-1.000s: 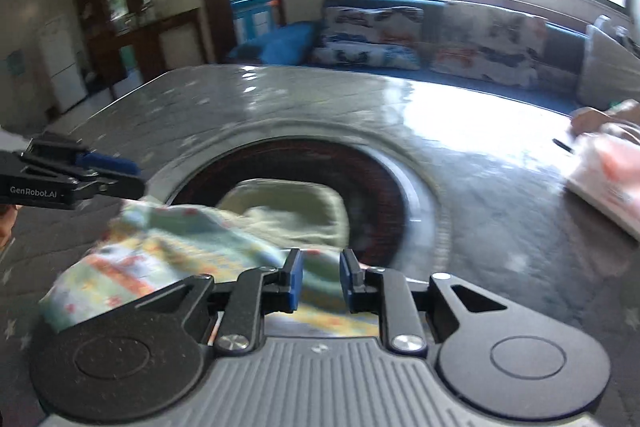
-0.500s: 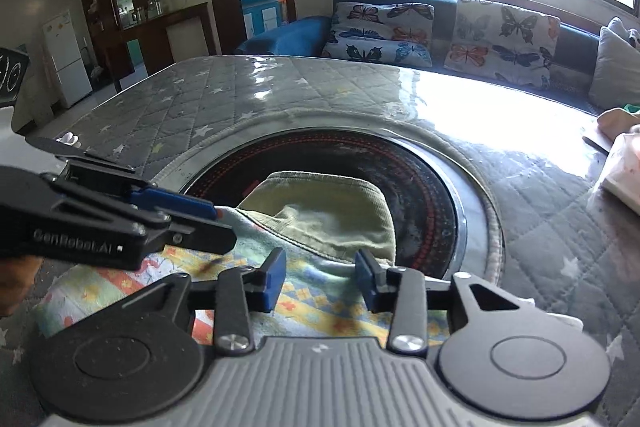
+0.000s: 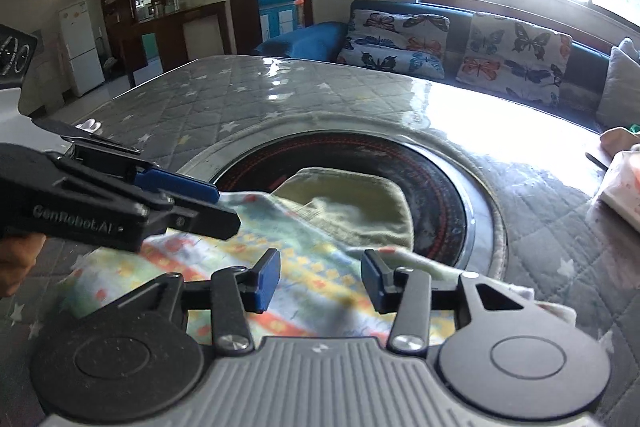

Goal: Fold clothes

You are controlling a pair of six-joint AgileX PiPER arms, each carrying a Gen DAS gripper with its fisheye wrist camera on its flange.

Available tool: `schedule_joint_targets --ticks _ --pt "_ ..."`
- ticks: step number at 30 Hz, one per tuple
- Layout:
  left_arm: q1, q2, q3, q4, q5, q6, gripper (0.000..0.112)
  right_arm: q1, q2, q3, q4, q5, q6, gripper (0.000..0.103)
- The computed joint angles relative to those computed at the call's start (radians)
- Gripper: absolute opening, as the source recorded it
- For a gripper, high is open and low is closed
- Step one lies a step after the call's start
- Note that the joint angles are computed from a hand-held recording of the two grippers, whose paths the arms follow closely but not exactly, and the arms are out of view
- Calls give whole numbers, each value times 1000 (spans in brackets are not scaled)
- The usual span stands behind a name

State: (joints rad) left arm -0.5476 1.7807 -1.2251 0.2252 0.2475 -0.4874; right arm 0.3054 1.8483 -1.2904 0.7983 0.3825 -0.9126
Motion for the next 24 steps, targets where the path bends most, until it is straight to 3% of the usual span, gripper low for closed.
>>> schedule_joint_targets --ticks 8,12,17,20,24 --pt "-66 -70 111 297 -13 -322 43 14 -66 82 7 -3 -24 47" --pt "-94 -112 173 453 -18 -488 45 17 -121 149 63 -1 -94 52" --pt "-130 -130 213 595 9 -638 47 41 -174 226 95 -38 -149 54" --pt "-144 -148 240 677 9 -735 53 50 -206 273 150 -64 -208 59" --pt "-146 -151 264 714 4 -797 57 60 -218 318 235 -105 -288 73"
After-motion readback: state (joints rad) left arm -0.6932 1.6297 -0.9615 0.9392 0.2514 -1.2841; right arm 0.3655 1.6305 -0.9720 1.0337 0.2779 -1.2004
